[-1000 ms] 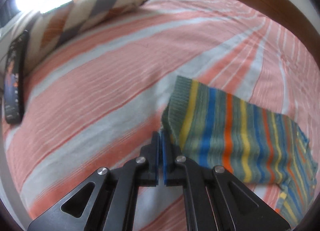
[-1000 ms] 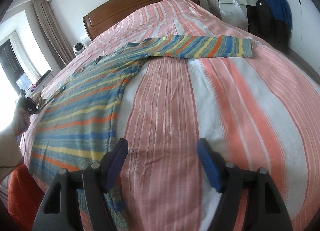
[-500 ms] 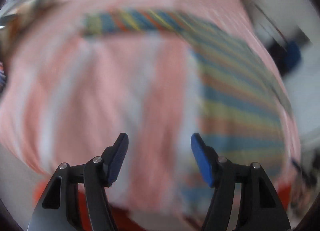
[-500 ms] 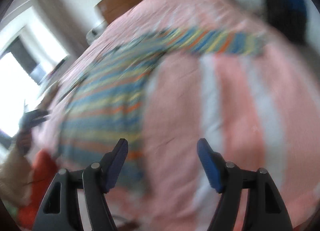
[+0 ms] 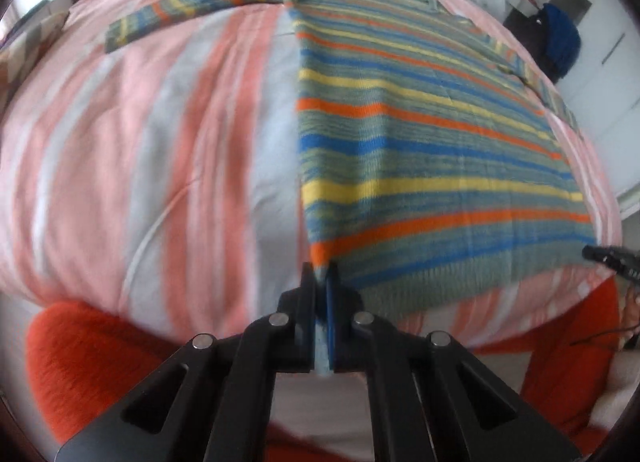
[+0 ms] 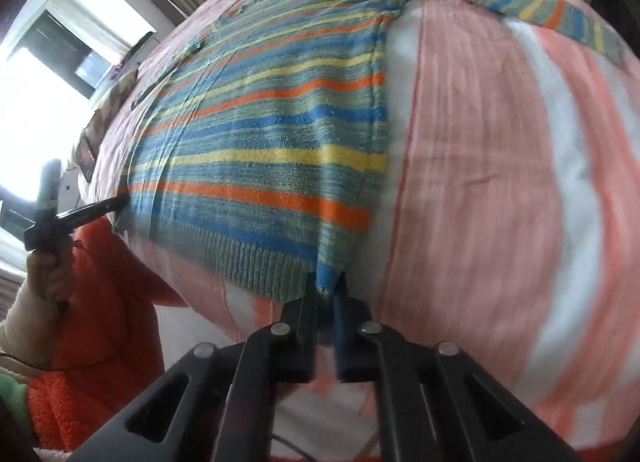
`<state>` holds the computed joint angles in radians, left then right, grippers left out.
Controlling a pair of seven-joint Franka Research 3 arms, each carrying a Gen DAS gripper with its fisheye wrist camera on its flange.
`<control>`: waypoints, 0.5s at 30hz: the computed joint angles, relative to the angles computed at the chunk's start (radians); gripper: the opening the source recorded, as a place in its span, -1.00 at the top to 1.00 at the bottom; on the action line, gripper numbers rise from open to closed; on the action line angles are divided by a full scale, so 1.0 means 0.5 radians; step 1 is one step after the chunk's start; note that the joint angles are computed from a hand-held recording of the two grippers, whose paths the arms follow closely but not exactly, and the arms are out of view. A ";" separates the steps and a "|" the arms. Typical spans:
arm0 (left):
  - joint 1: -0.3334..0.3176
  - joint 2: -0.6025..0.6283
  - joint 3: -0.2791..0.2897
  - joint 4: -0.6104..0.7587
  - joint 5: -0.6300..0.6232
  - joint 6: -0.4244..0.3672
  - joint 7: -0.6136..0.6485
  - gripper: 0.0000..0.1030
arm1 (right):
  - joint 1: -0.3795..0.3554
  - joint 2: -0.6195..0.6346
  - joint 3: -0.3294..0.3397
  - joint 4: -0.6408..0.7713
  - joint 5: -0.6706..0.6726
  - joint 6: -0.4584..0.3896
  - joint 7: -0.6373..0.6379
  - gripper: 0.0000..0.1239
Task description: Fold small clothes
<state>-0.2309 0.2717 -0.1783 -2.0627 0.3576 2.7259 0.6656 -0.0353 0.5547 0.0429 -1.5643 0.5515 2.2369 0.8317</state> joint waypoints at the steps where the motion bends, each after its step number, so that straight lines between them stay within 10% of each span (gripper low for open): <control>1: -0.009 -0.017 0.008 -0.020 0.018 -0.017 -0.015 0.98 | -0.001 -0.038 -0.007 -0.038 -0.006 -0.008 0.007 0.92; 10: -0.105 0.205 0.080 0.247 0.194 -0.198 -0.114 0.78 | 0.014 0.092 0.001 0.019 -0.025 0.070 0.143 0.90; 15: -0.190 -0.036 0.189 0.029 0.518 -0.025 -0.588 -0.40 | -0.027 -0.130 0.027 -0.238 0.074 0.288 -0.023 0.09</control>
<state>-0.3258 0.2538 -0.0837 -2.0484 0.6164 2.7133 0.3718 -0.0487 0.4895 0.0565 -1.6835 0.5884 2.3808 0.8201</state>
